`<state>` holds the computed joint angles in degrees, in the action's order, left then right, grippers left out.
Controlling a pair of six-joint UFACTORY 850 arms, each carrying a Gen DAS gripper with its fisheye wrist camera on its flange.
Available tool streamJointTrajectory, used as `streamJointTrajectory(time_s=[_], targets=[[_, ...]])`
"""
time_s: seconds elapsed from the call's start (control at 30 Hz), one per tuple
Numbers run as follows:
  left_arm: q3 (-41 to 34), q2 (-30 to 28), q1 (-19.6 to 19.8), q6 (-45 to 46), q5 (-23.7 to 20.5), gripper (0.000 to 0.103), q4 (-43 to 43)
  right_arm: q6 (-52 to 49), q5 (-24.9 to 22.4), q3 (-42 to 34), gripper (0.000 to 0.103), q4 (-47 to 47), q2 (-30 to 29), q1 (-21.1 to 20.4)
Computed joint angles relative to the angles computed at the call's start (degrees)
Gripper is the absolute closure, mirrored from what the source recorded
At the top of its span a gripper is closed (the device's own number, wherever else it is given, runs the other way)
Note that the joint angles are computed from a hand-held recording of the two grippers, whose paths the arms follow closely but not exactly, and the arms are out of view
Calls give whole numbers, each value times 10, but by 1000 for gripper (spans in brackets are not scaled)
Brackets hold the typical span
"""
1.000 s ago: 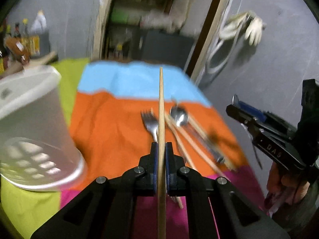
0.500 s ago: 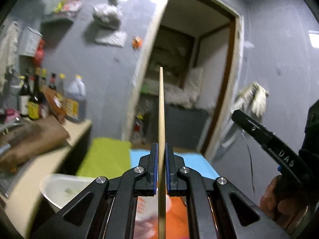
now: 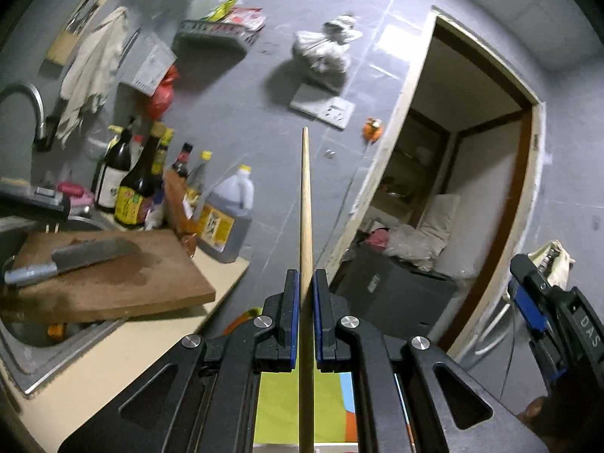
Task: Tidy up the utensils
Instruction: 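Lift the chopstick and spoon and carry both toward the white basket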
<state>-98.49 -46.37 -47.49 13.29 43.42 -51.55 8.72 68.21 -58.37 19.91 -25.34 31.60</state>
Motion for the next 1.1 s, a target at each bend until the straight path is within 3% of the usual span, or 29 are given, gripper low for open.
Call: streamJointTrajectory(time_s=[0.23,0.53,0.7,0.93,1.1], targets=[[-1,-17,-22,43,67,98,-56,11,13,0,71,-12,-16,0],[-13,-33,-32,66,83,98,-71,-29,0,4,71,8,-13,12],[-17,-37,-35,80,75,98,-82,-9,-35,-6,71,1,-23,6],[-5,-35,-40,84,68,98,-83,-7,-40,1,71,-13,-30,7],[5,-24,-38,95,16,98,-95,-13,-65,4,70,-25,-30,7]])
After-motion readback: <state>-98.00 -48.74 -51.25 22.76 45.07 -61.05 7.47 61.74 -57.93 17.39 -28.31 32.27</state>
